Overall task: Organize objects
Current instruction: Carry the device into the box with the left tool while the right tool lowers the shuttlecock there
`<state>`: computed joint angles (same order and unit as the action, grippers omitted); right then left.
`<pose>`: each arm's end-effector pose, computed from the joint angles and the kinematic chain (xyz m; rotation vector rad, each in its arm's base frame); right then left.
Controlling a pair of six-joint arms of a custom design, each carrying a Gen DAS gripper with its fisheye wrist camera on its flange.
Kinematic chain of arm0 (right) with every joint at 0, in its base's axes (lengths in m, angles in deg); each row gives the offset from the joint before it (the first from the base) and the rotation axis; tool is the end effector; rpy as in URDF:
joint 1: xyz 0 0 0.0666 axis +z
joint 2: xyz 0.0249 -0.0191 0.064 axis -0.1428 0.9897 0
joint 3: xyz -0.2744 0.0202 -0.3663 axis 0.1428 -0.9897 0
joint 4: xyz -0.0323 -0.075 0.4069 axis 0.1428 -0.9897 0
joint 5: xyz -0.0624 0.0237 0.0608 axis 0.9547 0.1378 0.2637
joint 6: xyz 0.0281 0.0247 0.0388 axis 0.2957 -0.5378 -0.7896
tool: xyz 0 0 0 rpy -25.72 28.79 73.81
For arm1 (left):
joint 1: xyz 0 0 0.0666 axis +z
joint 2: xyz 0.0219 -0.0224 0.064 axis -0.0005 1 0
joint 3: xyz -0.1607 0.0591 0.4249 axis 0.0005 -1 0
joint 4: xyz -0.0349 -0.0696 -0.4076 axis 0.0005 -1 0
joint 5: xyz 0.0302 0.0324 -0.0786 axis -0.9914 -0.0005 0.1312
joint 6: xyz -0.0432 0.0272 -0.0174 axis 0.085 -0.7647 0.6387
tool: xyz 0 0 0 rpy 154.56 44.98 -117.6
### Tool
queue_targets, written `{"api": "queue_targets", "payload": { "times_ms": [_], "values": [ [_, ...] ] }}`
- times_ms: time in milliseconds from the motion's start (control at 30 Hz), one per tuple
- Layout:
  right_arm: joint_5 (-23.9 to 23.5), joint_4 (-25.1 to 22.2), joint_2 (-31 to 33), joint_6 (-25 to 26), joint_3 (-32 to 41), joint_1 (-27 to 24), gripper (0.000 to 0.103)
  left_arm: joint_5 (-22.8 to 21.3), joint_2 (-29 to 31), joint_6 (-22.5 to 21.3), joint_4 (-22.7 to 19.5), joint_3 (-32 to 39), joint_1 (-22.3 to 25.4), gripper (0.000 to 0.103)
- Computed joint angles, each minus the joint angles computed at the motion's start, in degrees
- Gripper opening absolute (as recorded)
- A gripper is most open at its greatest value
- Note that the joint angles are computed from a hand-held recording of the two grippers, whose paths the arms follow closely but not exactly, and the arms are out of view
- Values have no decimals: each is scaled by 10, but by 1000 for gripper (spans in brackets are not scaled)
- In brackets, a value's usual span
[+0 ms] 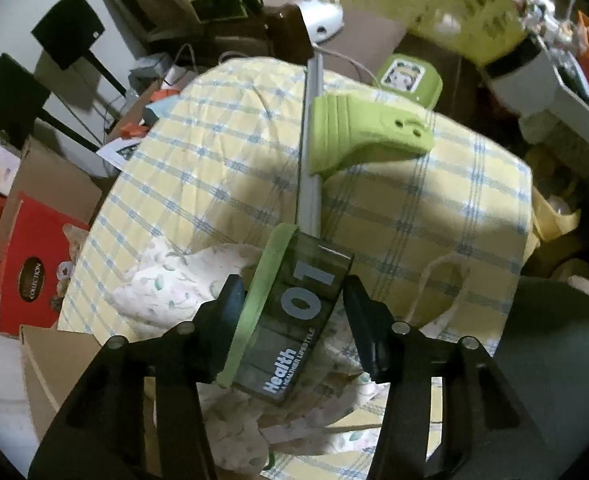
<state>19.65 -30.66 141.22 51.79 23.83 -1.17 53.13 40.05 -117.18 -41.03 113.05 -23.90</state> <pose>0.4577 0.0655 0.3614 0.2375 2.3473 0.5936 0.5449 -0.2438 0.3069 1.4610 2.2847 0.0095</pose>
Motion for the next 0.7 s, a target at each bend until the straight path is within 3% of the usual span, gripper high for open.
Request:
{"api": "queue_targets", "payload": {
  "times_ms": [167,400,700],
  "values": [
    [1,3,0,0,1,3,25,40,-28,36,14,-5,14,42],
    [6,6,2,-2,13,16,25,120,-76,134,61,-21,50,41],
    [19,-1,6,11,48,44,25,170,-136,260,122,-21,102,41]
  ]
}}
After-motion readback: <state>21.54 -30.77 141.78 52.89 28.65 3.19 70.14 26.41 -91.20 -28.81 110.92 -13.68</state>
